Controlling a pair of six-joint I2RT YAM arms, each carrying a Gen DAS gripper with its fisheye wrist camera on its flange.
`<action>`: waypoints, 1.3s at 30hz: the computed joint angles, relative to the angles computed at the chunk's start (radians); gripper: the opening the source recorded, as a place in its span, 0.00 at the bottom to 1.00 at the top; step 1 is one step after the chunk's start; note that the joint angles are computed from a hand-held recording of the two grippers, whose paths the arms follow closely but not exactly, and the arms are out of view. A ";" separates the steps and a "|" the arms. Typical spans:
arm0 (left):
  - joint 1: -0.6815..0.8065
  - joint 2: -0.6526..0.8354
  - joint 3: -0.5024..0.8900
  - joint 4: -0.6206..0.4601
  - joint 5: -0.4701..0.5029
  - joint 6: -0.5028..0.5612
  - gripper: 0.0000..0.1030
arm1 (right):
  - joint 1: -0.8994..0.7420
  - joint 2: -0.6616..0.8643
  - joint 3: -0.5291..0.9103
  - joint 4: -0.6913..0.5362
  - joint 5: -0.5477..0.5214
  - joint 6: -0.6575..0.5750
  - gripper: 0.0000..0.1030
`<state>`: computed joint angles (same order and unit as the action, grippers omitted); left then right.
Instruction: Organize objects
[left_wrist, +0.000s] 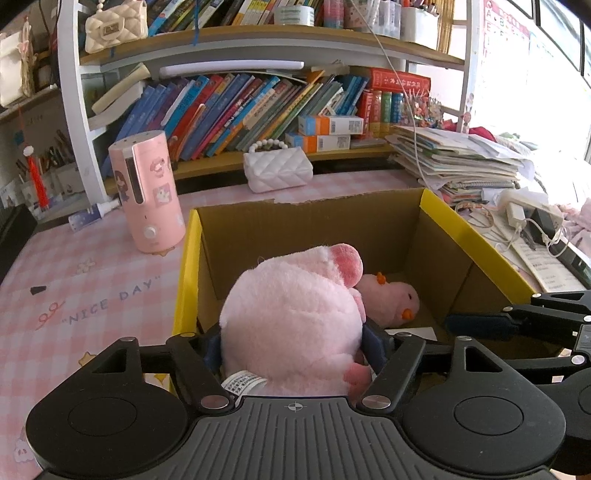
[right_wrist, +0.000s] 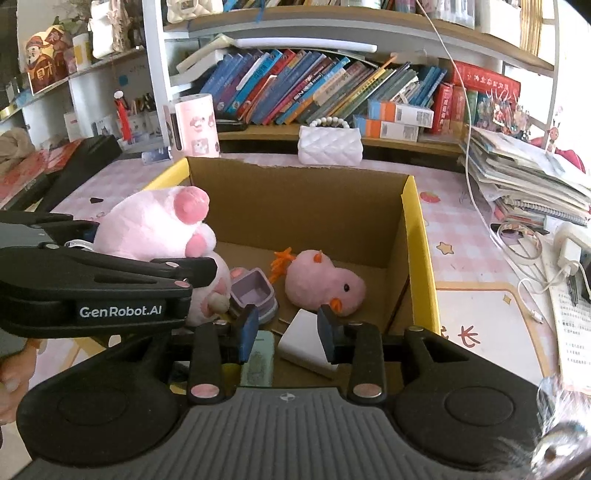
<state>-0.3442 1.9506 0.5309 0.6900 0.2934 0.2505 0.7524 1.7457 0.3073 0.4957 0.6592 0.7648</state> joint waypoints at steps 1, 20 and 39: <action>0.002 -0.008 -0.005 -0.003 0.007 -0.003 0.79 | 0.004 -0.002 -0.002 0.001 0.004 0.003 0.33; 0.197 -0.325 -0.330 0.165 0.159 -0.044 0.86 | 0.224 -0.062 0.064 -0.337 0.219 0.339 0.44; 0.804 -0.486 -0.395 -0.217 0.472 0.369 0.87 | 0.566 0.211 0.602 -1.135 0.309 0.987 0.59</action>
<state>0.4601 1.4641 0.1362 0.4731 0.7651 0.6193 1.3187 1.9571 0.9095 -0.6390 0.9680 1.7520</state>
